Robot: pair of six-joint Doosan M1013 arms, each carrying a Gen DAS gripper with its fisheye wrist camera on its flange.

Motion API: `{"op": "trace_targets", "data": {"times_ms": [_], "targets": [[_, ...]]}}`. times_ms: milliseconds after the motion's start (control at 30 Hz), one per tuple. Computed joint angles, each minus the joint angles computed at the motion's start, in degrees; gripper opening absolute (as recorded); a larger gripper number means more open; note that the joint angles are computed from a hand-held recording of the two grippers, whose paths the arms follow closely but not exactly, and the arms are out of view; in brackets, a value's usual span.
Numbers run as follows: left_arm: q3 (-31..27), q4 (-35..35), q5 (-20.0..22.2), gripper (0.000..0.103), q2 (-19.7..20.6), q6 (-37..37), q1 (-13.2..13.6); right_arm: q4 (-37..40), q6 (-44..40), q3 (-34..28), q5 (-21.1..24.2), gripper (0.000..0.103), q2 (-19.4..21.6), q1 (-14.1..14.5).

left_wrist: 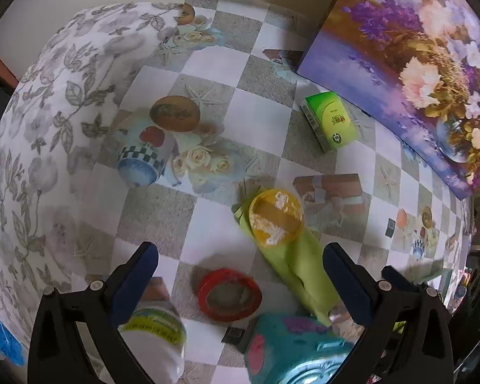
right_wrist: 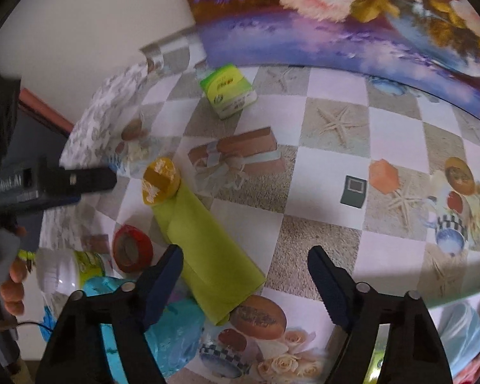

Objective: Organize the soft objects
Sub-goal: 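Move the left gripper toward the yellow disc on the green cloth while the right approaches the cloth, then close the left gripper on the yellow disc while the right gripper grips the green cloth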

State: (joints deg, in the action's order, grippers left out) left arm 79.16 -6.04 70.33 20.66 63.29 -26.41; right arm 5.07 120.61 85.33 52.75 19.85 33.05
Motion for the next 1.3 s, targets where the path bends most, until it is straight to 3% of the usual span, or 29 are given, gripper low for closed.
{"op": "trace_targets", "data": {"times_ms": [267, 400, 567, 667, 833, 967, 1133, 1300], "targets": [[-2.0, 1.0, 1.9, 0.097, 2.8, -0.1, -1.2, 3.7, -2.6, 0.7, -0.1, 0.052, 0.9, -0.6], [-2.4, 1.8, 2.4, 0.088, 3.8, -0.6, -1.7, 4.3, -3.4, 0.8, -0.6, 0.047, 1.0, -0.7], [-2.7, 1.9, 1.9, 0.087, 4.8, -0.9, -2.0, 4.8, -4.6, 0.4, -0.4, 0.032, 1.4, -0.7], [-3.7, 2.4, 2.2, 0.076, 5.8, -0.7, -2.2, 5.2, -5.0, 0.4, -0.8, 0.031, 1.5, -0.7], [-3.5, 4.0, 0.5, 0.071, 6.0, -1.4, -2.4, 4.2, -4.8, 0.3, -0.4, 0.02, 1.6, -0.4], [-3.6, 3.8, -0.6, 0.054, 5.8, -0.6, -2.4, 4.5, -4.6, 0.8, -0.9, 0.015, 1.4, -0.4], [-2.7, 4.0, -2.1, 0.052, 5.1, -0.7, -2.4, 4.8, -4.3, 1.1, -1.3, 0.006, 1.2, -0.3], [-0.2, 2.2, -4.8, 0.051, 2.9, -0.8, -1.7, 6.2, -3.8, 2.3, -3.0, 0.003, 0.4, -0.8]]}}
